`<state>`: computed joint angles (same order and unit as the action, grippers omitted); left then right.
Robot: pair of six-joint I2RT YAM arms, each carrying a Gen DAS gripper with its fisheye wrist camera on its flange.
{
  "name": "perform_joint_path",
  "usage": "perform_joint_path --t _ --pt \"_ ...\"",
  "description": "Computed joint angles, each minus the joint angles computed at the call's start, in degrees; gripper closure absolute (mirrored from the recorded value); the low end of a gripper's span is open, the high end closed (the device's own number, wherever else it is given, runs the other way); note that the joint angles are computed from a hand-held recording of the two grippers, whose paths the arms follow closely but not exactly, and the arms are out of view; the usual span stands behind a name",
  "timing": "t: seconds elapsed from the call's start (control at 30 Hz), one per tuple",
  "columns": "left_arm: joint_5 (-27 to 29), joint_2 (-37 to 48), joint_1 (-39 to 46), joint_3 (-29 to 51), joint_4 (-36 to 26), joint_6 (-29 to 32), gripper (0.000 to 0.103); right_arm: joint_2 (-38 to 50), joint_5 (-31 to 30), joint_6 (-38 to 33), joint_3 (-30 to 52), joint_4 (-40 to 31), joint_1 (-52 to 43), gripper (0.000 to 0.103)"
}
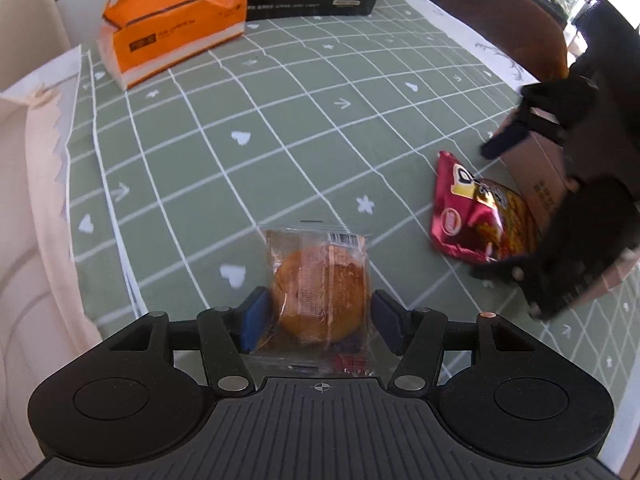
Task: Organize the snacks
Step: 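Grasp the wrapped round cake with left tool while right tool grasps the red snack bag, then drop the cake into the pink box with left tool while right tool drops the red bag there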
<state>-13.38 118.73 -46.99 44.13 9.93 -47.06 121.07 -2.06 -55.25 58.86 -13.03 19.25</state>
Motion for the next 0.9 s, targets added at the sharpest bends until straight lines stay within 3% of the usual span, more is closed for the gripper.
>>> perform_joint_path --t 0.17,0.27,0.33,0.43,0.53,0.6,0.8,0.9 --pt "2.1 -1.6 0.2 -2.8 2.4 -0.4 0.04 10.7 -1.7 0.0 19.3 -20.1 -0.6 0.0" --pt "3.1 -2.1 0.6 -4.4 4.4 0.1 0.04 12.5 -2.9 3.6 22.3 -21.8 -1.3 0.0" --pt "3.0 -2.4 0.2 -4.8 4.5 0.1 0.04 11.2 -4.2 8.6 19.7 -19.1 -1.6 0.001" --pt "3.3 -2.8 -0.2 -4.5 2.9 0.4 0.04 7.6 -3.6 22.3 13.8 -14.6 -1.1 0.009" --pt "4.3 -3.6 -0.9 -4.1 0.8 -0.4 0.04 3.5 -2.8 31.7 7.9 -11.7 -0.5 0.024" --pt "4.8 -3.9 -1.7 -3.8 -0.8 -1.1 0.04 0.0 -4.9 33.5 2.5 -8.3 -1.0 0.03" --pt "3.0 -2.6 -2.9 -0.5 -5.1 -2.6 0.041 -8.4 -9.5 37.6 -11.3 -1.4 -6.1 0.032" --pt "2.5 -2.1 -4.1 0.7 -6.3 -3.7 0.047 -14.8 -13.1 38.2 -17.1 -2.1 -10.2 0.032"
